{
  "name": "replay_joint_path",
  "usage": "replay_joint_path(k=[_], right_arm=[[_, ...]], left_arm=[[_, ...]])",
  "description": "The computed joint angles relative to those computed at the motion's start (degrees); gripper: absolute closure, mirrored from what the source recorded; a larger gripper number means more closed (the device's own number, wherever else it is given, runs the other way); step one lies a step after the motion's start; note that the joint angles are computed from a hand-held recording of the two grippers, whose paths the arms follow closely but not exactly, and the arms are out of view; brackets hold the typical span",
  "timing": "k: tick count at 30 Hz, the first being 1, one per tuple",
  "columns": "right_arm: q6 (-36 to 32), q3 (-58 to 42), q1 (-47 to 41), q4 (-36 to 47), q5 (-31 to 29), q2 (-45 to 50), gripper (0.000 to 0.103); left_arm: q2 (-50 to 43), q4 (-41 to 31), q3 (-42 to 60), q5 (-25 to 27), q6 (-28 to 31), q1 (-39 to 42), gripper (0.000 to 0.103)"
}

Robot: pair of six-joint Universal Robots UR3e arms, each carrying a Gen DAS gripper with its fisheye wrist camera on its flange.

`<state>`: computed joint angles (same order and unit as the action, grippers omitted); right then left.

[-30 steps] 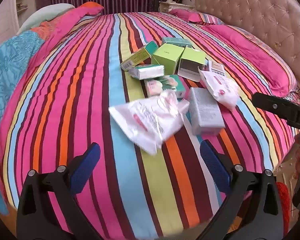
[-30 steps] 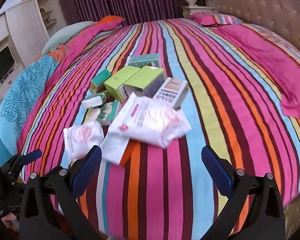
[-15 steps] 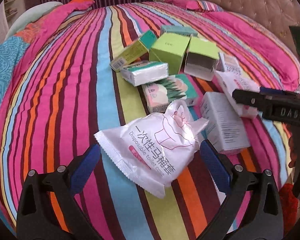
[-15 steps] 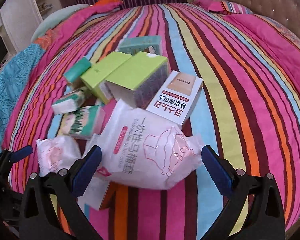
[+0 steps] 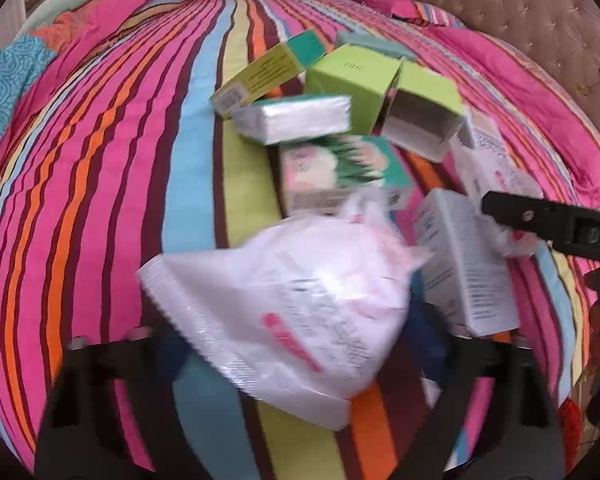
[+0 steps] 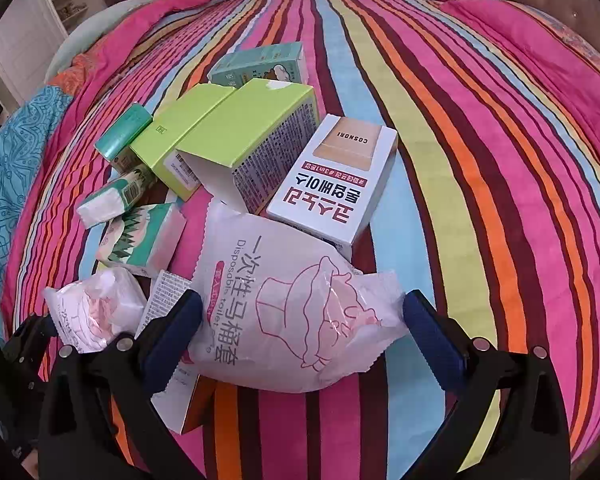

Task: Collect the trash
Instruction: 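Grasp the white disposable toilet-seat-cover packet with the left tool while the right tool grasps another white packet, then carry both packets over the wastebasket and open both tools to drop them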

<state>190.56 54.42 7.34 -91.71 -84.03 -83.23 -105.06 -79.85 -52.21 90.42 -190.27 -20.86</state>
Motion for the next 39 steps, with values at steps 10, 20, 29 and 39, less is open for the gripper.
replay_joint_path(k=[10, 20, 29, 39], right_arm=[[-0.31, 9.66, -3.1, -4.57, 5.03, -9.31, 0.045], [-3.13, 10.63, -7.87, -1.26, 9.24, -16.8, 0.045], [-6.22, 14.47, -11.82, 6.72, 13.51, -28.69, 0.045], [-9.61, 16.32, -13.41, 20.64, 16.82, -42.18, 0.045]], left_arm=[[1.7, -2.63, 1.06, -1.52, -0.26, 0.43, 0.037], [6.48, -3.43, 0.13, -3.09, 0.02, 0.5, 0.037], [16.26, -6.72, -4.7, -3.12, 1.04, -0.56, 0.037], [32.01, -10.2, -17.76, -2.14, -3.23, -7.93, 0.037]])
